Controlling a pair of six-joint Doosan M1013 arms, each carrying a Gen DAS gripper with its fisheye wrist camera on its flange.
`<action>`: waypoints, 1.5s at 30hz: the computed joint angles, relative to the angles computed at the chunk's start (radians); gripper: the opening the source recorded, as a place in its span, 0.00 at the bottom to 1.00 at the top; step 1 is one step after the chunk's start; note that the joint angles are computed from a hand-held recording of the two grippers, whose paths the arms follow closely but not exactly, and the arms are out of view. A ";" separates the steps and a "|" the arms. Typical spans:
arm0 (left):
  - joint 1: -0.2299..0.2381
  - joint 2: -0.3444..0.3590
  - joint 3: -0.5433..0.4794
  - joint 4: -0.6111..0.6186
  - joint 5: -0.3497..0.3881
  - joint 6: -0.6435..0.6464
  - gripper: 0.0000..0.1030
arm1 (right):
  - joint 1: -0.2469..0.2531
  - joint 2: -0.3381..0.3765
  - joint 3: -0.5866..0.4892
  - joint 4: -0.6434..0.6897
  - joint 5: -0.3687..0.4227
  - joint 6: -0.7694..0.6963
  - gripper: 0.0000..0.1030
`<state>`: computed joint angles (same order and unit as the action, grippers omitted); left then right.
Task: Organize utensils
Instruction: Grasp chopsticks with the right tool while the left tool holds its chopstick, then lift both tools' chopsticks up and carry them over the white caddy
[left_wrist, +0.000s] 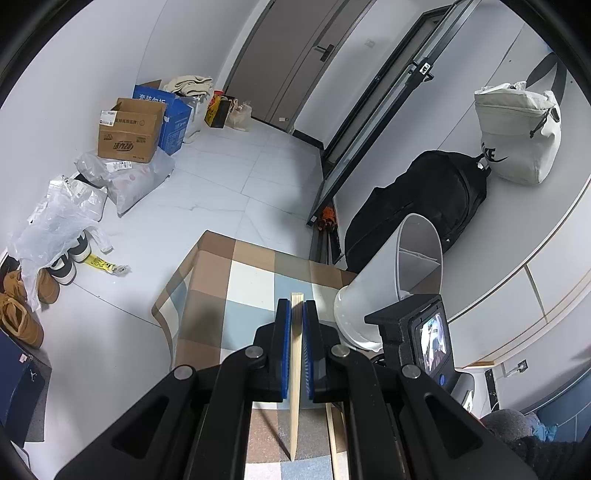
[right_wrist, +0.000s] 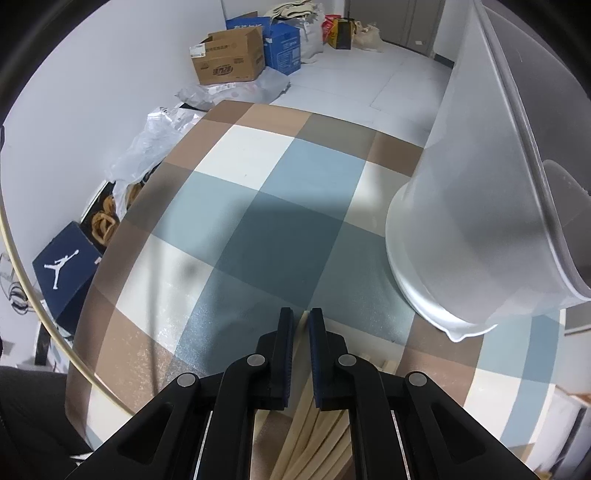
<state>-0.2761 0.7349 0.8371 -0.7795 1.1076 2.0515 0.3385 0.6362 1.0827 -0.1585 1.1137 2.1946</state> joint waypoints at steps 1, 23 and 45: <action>-0.001 0.000 0.000 0.002 -0.001 0.000 0.02 | 0.000 -0.001 0.001 0.001 -0.001 0.003 0.07; -0.029 -0.067 0.077 0.008 -0.065 0.097 0.02 | 0.011 -0.273 0.301 -0.158 -0.509 0.251 0.03; -0.098 -0.066 -0.097 0.093 -0.022 0.095 0.02 | -0.022 -0.428 0.397 -0.617 -0.707 0.559 0.03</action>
<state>-0.3740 0.6689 0.7401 -0.6869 1.0856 2.1470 0.3163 0.2081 1.4793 -0.7759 0.4063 2.7539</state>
